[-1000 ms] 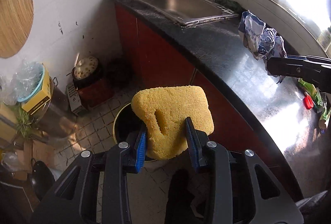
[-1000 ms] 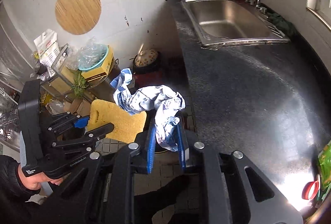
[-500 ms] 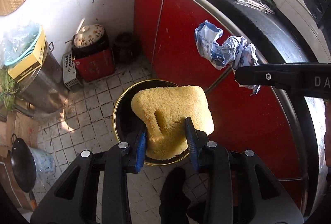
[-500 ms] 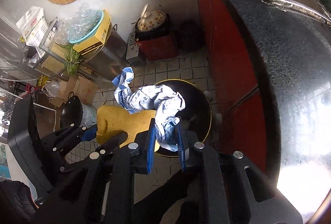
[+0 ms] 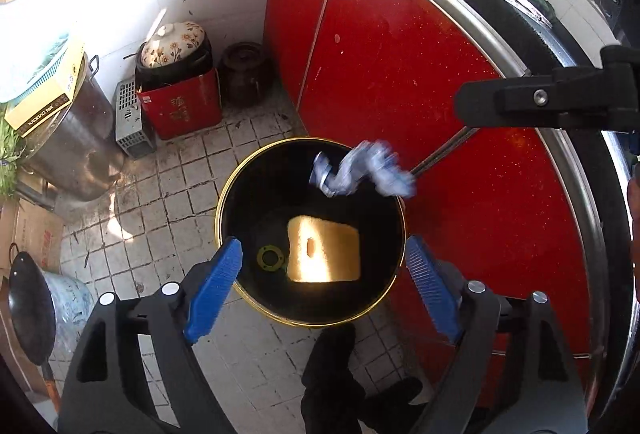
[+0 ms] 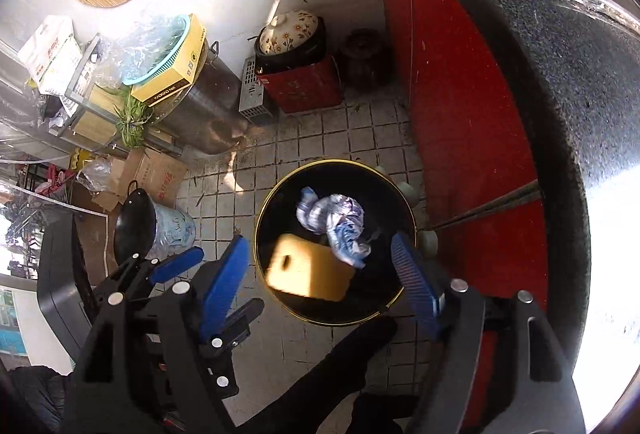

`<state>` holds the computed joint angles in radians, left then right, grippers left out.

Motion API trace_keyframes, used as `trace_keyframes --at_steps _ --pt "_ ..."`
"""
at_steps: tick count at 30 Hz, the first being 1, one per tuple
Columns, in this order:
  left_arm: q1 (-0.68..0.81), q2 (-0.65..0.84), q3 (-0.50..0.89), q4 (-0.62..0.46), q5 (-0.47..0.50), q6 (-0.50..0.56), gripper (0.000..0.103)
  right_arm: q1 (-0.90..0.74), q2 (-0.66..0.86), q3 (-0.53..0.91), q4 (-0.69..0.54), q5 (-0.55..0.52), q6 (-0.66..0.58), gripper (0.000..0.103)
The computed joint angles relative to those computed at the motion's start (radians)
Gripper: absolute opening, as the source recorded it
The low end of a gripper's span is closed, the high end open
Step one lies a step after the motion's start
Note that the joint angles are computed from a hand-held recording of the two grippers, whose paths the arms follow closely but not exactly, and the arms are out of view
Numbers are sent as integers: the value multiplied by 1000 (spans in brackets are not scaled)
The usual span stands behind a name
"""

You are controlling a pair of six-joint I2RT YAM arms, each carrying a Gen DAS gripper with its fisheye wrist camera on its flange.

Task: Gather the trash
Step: 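Carry yellow sponge and crumpled foil to the bin and open both tools, then move both tools back over the counter trash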

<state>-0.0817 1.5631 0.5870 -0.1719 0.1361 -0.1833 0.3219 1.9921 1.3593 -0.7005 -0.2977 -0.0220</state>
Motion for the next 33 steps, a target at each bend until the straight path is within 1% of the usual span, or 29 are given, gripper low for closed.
trace_keyframes --at_steps 4,7,9,11,12,13,14,16,17,19,21,24,26,28,30,33 --pt "-5 -35 -1 -29 -11 0 82 -11 -39 -12 -26 -10 -20 73" --pt "-23 -89 12 -93 -36 2 83 -18 -105 -29 -53 -18 -33 75" --pt "-50 -144 33 -157 -66 4 86 -37 -182 -52 -80 -30 -46 79" --pt "-102 -206 81 -258 -127 4 89 -65 -269 -67 -126 -35 -56 85" --pt "-134 -240 106 -306 -150 2 91 -87 -321 -73 -156 -46 -63 86" --pt "-163 -278 138 -353 -163 8 92 -119 -379 -77 -189 -56 -77 87" --pt "-196 -310 174 -396 -182 12 96 -155 -440 -82 -224 -48 -92 90" --pt "-284 -338 260 -474 -238 -2 96 -249 -551 -75 -299 -42 -122 93" --pt "-336 -335 316 -509 -257 -12 96 -314 -601 -67 -342 -46 -149 94" --pt "-423 -307 419 -546 -259 -14 96 -471 -675 -37 -424 -56 -215 94" --pt "-527 -232 544 -576 -277 -24 96 -666 -717 7 -499 -71 -297 94" --pt "-667 -101 725 -581 -238 -32 96 -979 -743 70 -575 -102 -428 94" --pt "-759 -4 843 -573 -215 -19 96 -1210 -726 113 -619 -164 -527 94" --pt "-843 97 973 -590 -211 10 96 -1404 -690 157 -645 -202 -598 94" --pt "-925 209 1127 -624 -211 32 96 -1586 -647 211 -681 -243 -667 94" --pt "-1010 352 1334 -693 -183 51 96 -1808 -579 274 -700 -286 -749 94"
